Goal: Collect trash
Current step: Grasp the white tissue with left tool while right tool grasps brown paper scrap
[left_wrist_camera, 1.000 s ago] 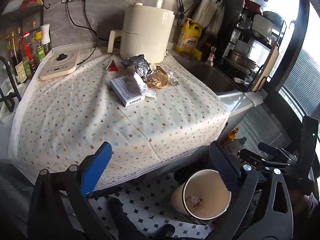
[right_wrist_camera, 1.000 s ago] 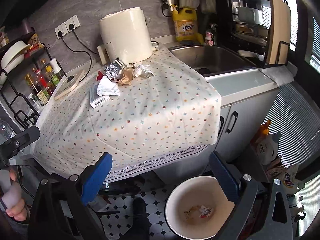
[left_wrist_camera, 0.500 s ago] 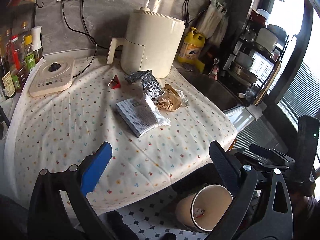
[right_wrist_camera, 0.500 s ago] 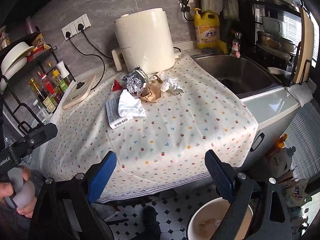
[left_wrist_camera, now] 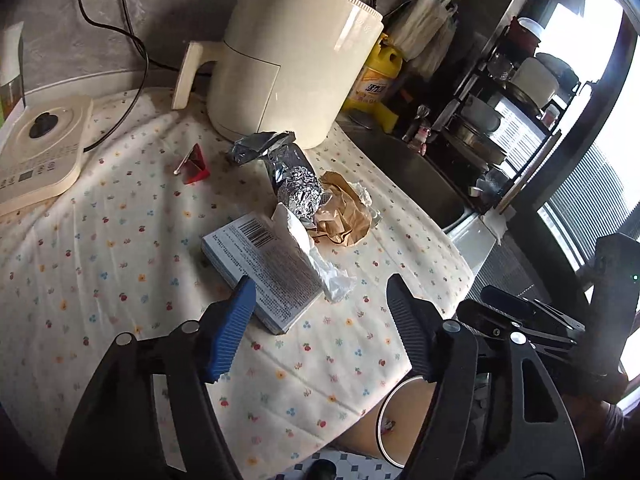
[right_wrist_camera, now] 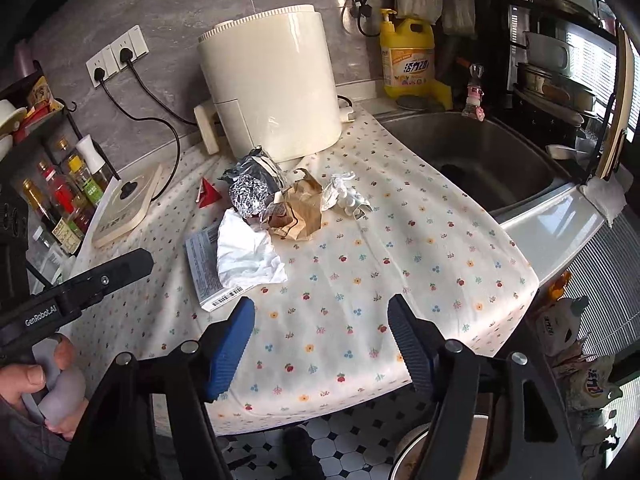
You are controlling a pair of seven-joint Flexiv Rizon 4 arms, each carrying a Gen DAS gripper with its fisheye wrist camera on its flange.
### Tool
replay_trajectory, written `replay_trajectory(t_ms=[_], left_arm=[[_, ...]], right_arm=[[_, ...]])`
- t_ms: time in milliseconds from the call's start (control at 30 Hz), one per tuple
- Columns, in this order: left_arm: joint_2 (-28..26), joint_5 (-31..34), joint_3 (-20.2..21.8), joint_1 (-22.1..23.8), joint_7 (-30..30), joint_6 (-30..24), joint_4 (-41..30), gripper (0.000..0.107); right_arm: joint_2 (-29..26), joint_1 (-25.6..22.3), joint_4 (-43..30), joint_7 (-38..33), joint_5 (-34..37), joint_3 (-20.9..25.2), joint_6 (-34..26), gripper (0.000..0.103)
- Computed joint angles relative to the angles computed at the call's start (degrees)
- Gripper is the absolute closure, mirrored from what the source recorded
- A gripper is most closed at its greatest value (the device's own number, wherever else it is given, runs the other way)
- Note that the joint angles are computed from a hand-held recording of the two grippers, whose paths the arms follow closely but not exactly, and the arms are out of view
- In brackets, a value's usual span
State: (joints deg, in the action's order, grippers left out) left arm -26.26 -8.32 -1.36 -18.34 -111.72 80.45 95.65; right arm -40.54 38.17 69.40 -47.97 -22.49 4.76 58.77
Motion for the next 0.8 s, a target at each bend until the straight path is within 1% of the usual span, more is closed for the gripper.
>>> replay_trajectory(t_ms=[67, 133, 167, 200, 267, 300, 367, 400, 433, 467, 600, 733, 800], left_arm=[[-1.7, -1.7, -2.7, 2.3, 2.8, -0.5, -1.4, 0.043], [-3.5, -4.4, -6.2, 5.0, 6.4, -0.1, -2.4, 0.045], [-4.6, -5.4, -7.2, 5.7, 7.8, -0.4, -3.4, 0.045], [-5.7, -5.8, -7.1, 5.6, 8.6, -1.4, -4.7, 0.046], [-7.8, -7.3, -7.6, 6.1, 10.1, -3.5, -7.1, 0.051], [-8.6, -8.4, -8.5, 6.6, 11.1, -4.4, -7.8, 0.057], [-10.3, -9.9, -9.7, 7.4, 13.6, -7.3, -9.9, 0.077], [-10.9, -10.5, -9.8, 7.5, 14.4, -9.5, -11.0, 0.097], [-11.1, -10.8, -9.2, 7.1, 14.4, -10.3, -11.4, 0.104], [-10.9, -10.9, -8.6, 6.8, 14.2, -9.8, -11.0, 0.104], [-8.0, -12.3, -8.8, 7.6, 15.7, -6.1, -6.8, 0.104], [-4.3, -12.6, -7.3, 8.1, 15.5, -3.4, -2.4, 0.104], [-2.8, -11.6, -4.9, 7.5, 13.7, -2.9, -0.9, 0.104]], right_arm=[[-0.8, 0.2, -1.3, 0.7, 0.0, -0.4, -0.8, 0.04], [-1.4, 0.5, -2.3, 1.5, -0.2, -0.9, -1.9, 0.04], [-1.6, 0.7, -2.7, 2.0, -0.4, -1.2, -2.5, 0.04], [-1.8, 0.8, -3.2, 2.4, -0.6, -1.5, -3.1, 0.04], [-2.4, 1.0, -4.4, 3.1, -1.0, -1.9, -4.5, 0.04], [-2.7, 1.0, -5.1, 3.3, -1.1, -2.1, -5.3, 0.04], [-3.5, 1.2, -6.8, 3.7, -1.3, -2.3, -6.5, 0.04], [-4.1, 1.2, -7.9, 3.7, -1.3, -2.3, -7.1, 0.04], [-4.9, 1.2, -9.3, 3.5, -1.2, -2.1, -8.0, 0.04], [-5.6, 1.2, -10.6, 3.2, -1.0, -2.0, -8.6, 0.04], [-9.6, 1.4, -17.6, 0.6, 0.4, -1.3, -11.4, 0.04], [-14.7, 2.0, -26.6, -2.6, 2.4, -0.9, -15.1, 0.04], [-17.6, 2.4, -31.6, -4.0, 3.3, -1.1, -17.3, 0.04]])
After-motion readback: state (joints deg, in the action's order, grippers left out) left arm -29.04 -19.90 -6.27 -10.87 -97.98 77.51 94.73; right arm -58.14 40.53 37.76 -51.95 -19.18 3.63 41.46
